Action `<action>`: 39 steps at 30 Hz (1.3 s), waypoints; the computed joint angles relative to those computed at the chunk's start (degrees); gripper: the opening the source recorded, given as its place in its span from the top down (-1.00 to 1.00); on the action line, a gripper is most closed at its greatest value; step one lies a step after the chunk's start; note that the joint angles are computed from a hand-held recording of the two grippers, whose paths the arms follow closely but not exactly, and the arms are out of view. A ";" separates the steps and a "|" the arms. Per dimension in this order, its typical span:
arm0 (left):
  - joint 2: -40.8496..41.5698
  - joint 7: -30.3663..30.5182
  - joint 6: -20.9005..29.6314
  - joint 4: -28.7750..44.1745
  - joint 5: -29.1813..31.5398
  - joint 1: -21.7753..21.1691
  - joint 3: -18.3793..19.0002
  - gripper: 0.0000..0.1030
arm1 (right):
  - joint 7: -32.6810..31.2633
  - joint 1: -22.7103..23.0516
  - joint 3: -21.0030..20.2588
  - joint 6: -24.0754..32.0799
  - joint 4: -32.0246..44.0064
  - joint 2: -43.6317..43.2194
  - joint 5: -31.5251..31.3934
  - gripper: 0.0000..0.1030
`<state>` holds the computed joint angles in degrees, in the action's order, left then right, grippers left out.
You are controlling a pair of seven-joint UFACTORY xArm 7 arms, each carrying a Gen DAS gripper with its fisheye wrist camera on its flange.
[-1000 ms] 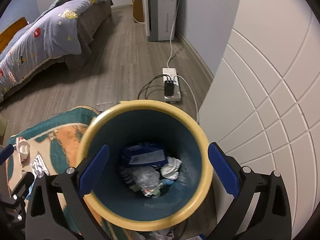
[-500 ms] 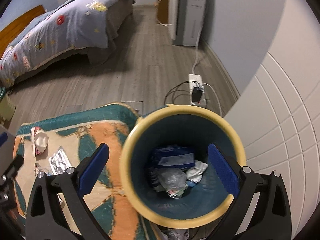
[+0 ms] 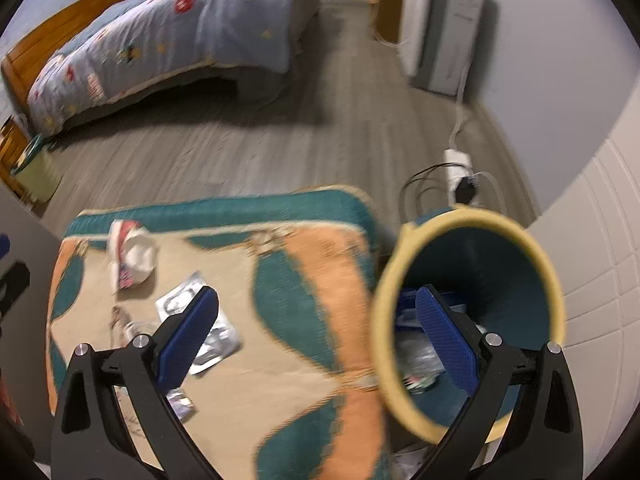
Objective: Collect trash
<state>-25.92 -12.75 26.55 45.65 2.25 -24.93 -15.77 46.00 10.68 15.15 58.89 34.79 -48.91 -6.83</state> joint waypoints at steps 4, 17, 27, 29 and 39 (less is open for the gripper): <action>-2.01 1.35 0.74 -1.87 -0.22 0.71 1.77 -0.88 | 0.42 1.97 2.48 -2.00 2.14 5.92 0.64 -0.89; -4.82 6.35 1.73 -4.32 -4.22 2.73 6.02 -0.88 | 3.50 11.05 5.27 -8.07 6.65 20.50 1.20 -0.89; -4.91 7.89 1.98 -4.50 -6.85 3.68 7.11 -0.88 | 3.43 16.51 5.56 -9.79 11.18 31.07 -0.65 -0.08; -4.85 8.02 2.06 -4.54 -7.21 3.77 7.19 -0.88 | 1.29 17.63 4.21 -11.48 10.68 31.39 0.84 0.33; -4.75 8.34 3.61 -5.33 -8.38 2.76 6.26 -0.88 | 3.30 15.37 2.50 -10.92 8.20 19.46 3.00 0.58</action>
